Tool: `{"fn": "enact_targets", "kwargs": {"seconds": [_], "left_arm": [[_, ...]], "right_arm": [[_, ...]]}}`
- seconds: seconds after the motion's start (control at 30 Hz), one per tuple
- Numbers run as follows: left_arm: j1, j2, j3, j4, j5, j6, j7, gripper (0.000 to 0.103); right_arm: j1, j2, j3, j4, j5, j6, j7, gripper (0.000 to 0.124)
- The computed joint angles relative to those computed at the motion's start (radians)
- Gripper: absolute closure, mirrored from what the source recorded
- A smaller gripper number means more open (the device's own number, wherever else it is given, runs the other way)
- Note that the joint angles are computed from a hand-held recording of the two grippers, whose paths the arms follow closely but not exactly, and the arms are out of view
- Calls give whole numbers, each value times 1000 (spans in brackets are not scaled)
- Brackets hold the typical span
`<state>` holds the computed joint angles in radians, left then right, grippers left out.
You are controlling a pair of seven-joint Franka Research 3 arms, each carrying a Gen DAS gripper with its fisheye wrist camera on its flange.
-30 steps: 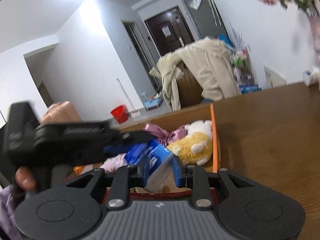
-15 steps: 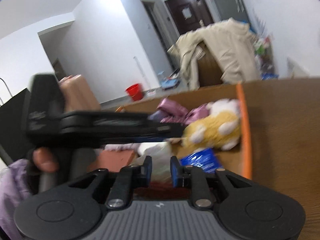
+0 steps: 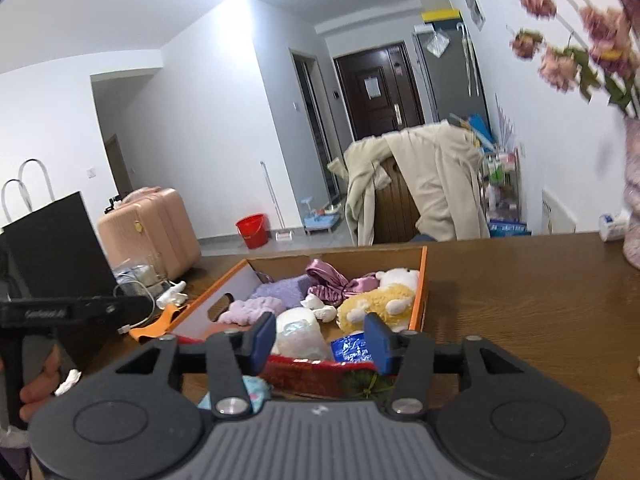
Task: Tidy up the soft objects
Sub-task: 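Move both open tools back to the light-blue fluffy plush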
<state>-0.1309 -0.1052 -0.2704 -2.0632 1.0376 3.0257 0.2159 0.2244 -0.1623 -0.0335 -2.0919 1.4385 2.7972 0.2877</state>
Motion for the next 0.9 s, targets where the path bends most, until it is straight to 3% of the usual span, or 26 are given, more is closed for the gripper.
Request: {"fn": "enact_targets", "kwargs": {"seconds": [0.1, 0.2, 0.3, 0.57, 0.9], "left_arm": [[24, -123, -68, -89, 182, -92, -203, 18], [24, -230, -122, -179, 282, -163, -334, 13], [4, -314, -149, -264, 318, -180, -440, 8], [-46, -454, -182, -437, 165, -232, -443, 7], [22, -431, -244, -417, 170, -213, -472, 7]], "right_arm": [[9, -96, -1, -92, 29, 20, -40, 67], [28, -175, -5, -179, 52, 52, -59, 61], [43, -254, -7, -267, 34, 70, -41, 60], [99, -418, -34, -449, -70, 79, 7, 54], [165, -442, -91, -483, -145, 86, 61, 53]]}}
